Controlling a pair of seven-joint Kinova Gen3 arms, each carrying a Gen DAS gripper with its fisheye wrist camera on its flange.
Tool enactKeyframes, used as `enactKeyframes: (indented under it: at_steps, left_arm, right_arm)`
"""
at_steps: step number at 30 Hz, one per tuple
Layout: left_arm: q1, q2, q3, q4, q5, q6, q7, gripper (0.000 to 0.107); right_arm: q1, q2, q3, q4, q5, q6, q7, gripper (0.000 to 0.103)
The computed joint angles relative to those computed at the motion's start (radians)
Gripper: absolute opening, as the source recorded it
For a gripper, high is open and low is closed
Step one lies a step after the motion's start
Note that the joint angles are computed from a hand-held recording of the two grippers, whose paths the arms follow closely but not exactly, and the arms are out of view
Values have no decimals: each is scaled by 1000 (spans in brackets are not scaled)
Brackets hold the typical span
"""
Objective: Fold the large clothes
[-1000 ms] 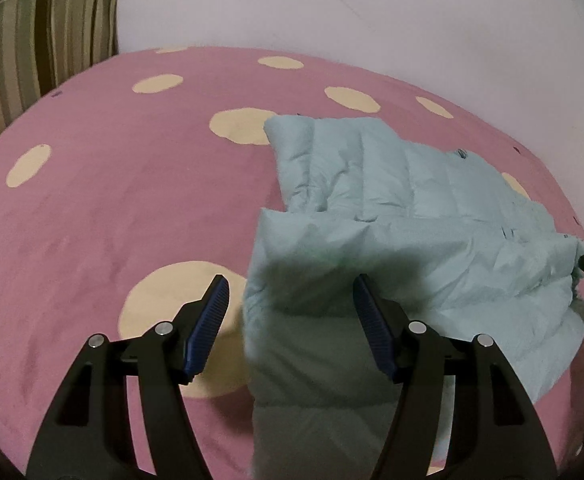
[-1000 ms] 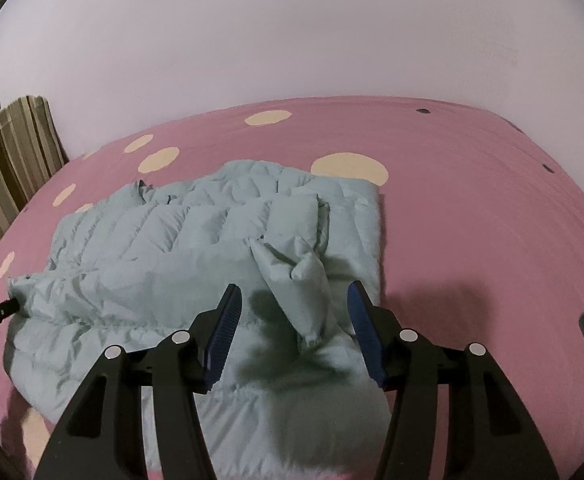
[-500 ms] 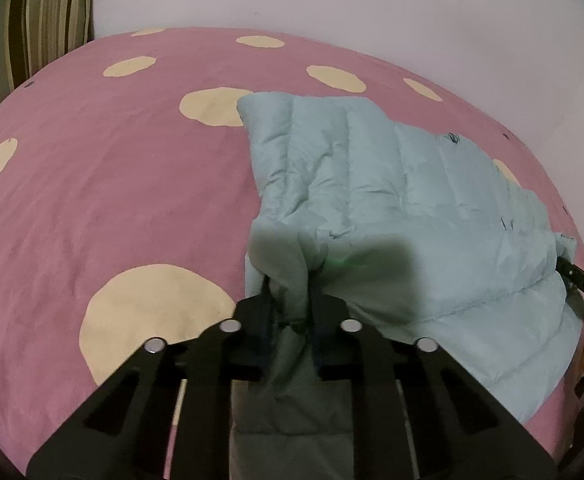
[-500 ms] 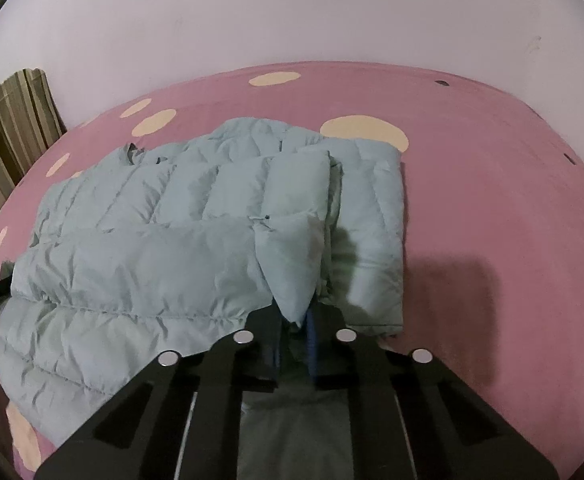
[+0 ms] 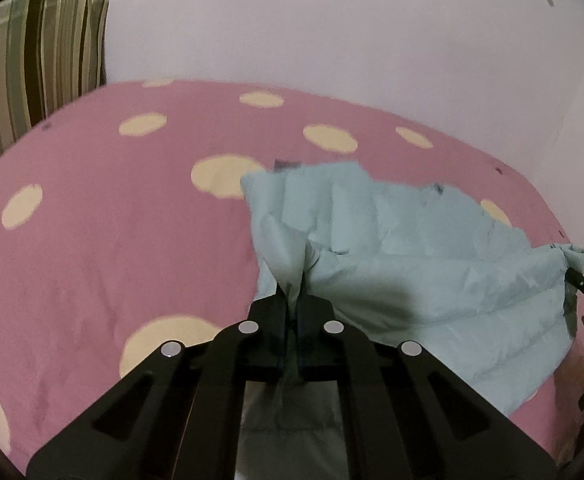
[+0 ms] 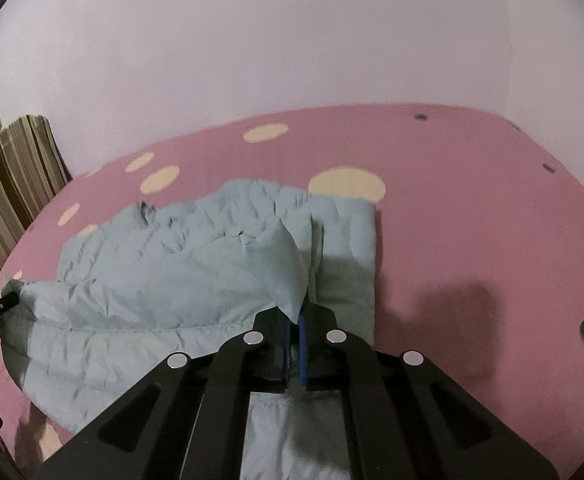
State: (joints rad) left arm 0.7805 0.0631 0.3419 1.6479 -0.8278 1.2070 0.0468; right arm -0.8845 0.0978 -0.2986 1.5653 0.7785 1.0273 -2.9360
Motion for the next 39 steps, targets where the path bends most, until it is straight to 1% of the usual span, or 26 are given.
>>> enactKeyframes:
  at_steps: [2,6,11,14,17,20,23,29,33,37,39]
  left_arm:
    - [-6,14,-6,-45,-13,24,-44,3]
    - [-22,51,-37,-129,-23,39,-138,3]
    - [-46,124,-105,-254,-21,37,-271,3]
    - [-62,184,-155,-338,-8,34,-349,3]
    - [-74,270,-205,-439,6,47,-427,3]
    - [-85,348,-247,-505,36,55,-481,3]
    - [-99,411,-282,-538,87,53,-512,3]
    - [-94,473,-343,-534,164,35,-538,3]
    - [-89,491,-366,-512,182,10,-529,3]
    - [-75,502,-384,-482,174,-16,-498,4]
    - [-70,513,-389,-490,168,-6,-494,4]
  right_arm:
    - [1,2,3,-20,13,8,10,2]
    - [14,30,25,-74,24,8,48,2]
    - [42,93,77,-171,-4,-15,126,2]
    - [54,152,116,-249,-35,-20,187,2]
    - [60,221,157,-331,-74,-16,253,2]
    - [66,288,191,-398,-121,-11,312,2]
    - [86,356,216,-451,-191,-6,372,2]
    - [103,439,257,-501,-313,10,444,2]
    - [88,476,280,-517,-341,27,466,2]
    - [79,479,297,-485,-343,-10,453,2]
    - [73,480,303,-485,-339,-7,453,3]
